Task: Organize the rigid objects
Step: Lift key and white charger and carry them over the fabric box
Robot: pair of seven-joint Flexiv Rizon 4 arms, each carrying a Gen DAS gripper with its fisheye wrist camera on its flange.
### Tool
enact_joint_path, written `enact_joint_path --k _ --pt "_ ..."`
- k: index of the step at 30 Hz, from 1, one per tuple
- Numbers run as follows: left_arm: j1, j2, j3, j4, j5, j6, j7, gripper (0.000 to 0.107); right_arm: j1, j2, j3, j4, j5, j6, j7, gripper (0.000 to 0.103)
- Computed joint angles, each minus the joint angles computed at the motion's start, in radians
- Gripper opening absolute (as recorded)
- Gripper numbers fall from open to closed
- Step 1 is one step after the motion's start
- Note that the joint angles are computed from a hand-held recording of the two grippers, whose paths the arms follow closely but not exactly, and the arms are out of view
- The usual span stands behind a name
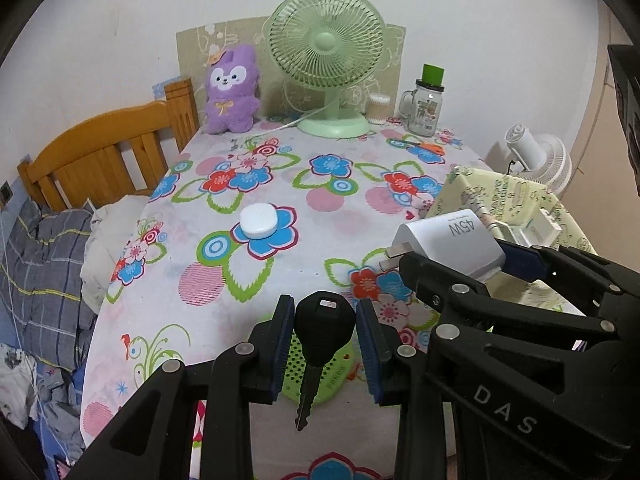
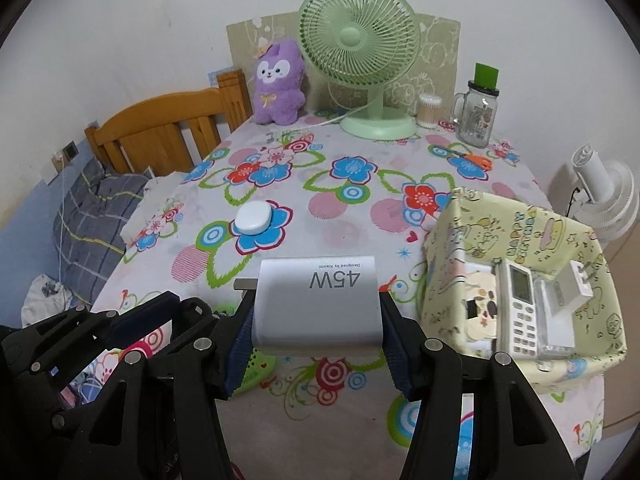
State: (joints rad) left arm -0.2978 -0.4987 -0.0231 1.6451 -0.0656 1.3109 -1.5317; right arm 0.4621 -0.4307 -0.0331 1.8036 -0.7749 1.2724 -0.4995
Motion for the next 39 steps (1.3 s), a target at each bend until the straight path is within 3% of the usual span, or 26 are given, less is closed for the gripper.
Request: enact_joint_path --k 21,39 --pt "-0.057 0.045 0.023 -0.006 0.071 0.025 -0.053 0.032 -0.062 0.122 -0.004 0.104 -0.215 0.047 0.173 0.06" --pt "-0.106 -0.022 0.016 -0.136 0.101 -0.019 -0.032 0.032 -0.149 0.167 0.019 0.131 -0.285 -0.004 0.239 0.06"
